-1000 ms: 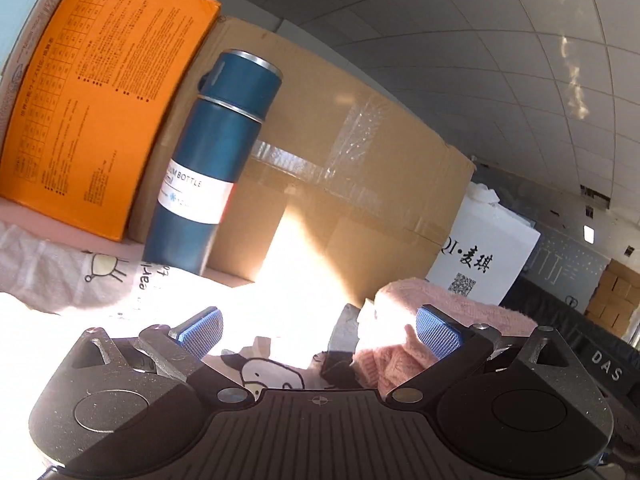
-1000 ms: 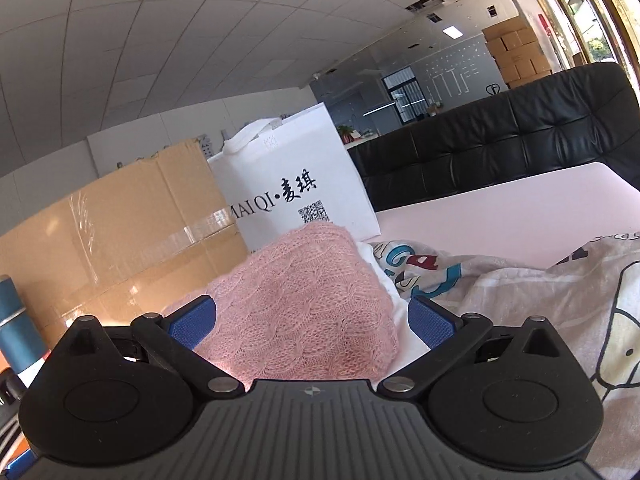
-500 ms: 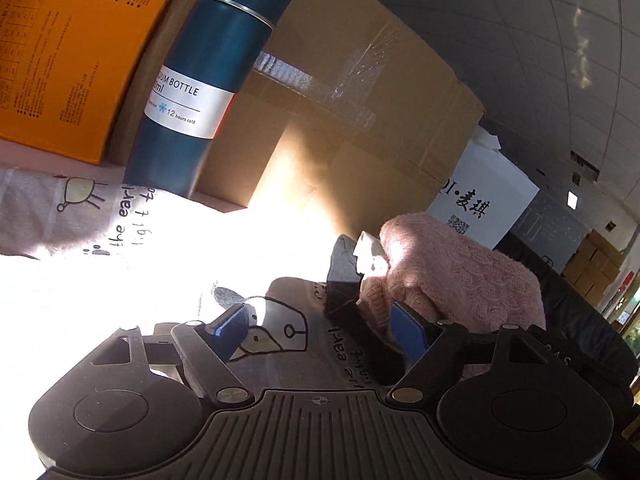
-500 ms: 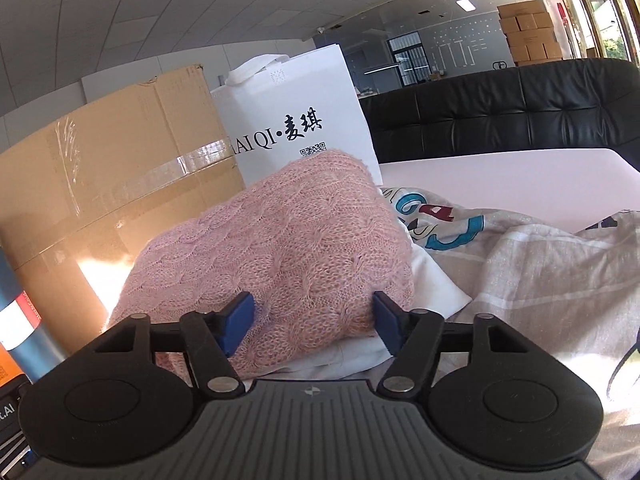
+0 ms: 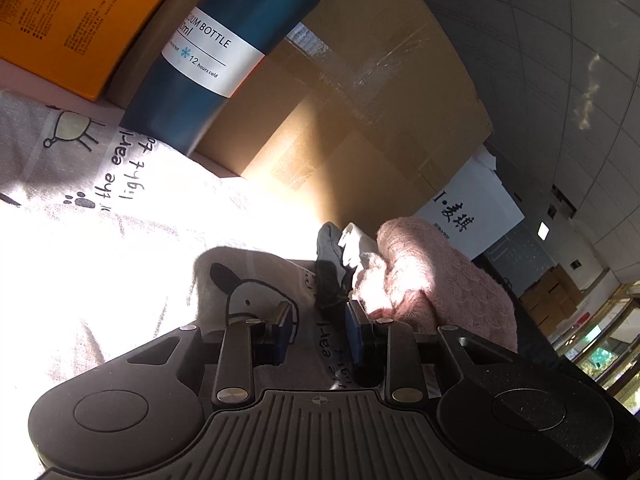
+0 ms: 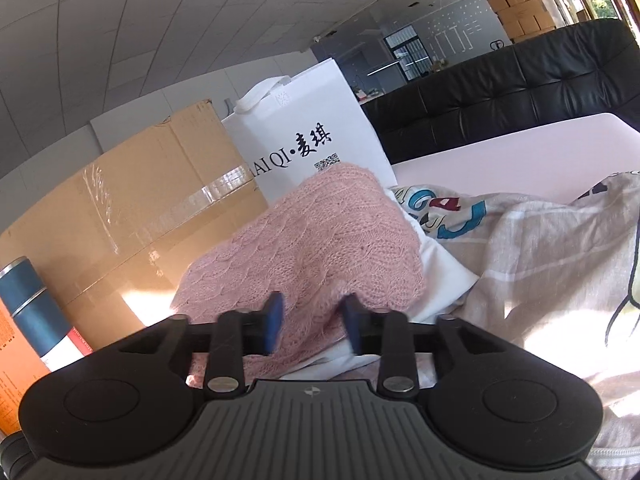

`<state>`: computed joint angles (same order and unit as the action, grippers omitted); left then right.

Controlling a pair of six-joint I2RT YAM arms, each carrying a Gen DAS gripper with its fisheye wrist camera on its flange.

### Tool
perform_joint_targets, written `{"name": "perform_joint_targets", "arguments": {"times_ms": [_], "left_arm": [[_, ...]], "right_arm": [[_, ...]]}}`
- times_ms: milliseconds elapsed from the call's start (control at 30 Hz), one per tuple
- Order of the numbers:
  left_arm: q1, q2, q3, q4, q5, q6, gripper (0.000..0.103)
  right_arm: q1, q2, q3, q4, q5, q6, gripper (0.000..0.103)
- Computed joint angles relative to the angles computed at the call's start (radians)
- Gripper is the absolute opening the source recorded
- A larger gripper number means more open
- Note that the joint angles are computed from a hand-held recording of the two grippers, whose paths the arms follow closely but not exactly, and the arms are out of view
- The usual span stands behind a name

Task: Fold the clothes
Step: 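Grasp the pink sweater with the right tool while the left tool grasps it too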

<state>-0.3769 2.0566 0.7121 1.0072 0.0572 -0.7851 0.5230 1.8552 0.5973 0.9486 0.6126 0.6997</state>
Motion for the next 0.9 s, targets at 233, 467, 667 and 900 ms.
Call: {"name": "perform_joint_targets", "arguments": {"times_ms": [233, 467, 667, 900], "left_arm": [[-0.009, 0.016, -0.057, 0.183, -0.04, -0.015, 0.07], [-0.049, 0.006, -0.047, 0.201, -0.153, 0.058, 0.09], [-0.12, -0.008, 0.088, -0.003, -0.251, 0.319, 0.09], [-0.147, 0.058, 0.299, -0.269, -0.217, 0.341, 0.087]], "right_arm": [[-0.083, 0.06, 0.096, -0.042, 0.045, -0.04, 0.1], [-0.129, 0.077, 0.142, -0.142, -0.1, 0.054, 0.082], [-0.131, 0.069, 0.126, -0.135, -0.124, 0.097, 0.063], [-0.157, 0.054, 0.096, -0.104, -0.199, 0.142, 0.041]]}}
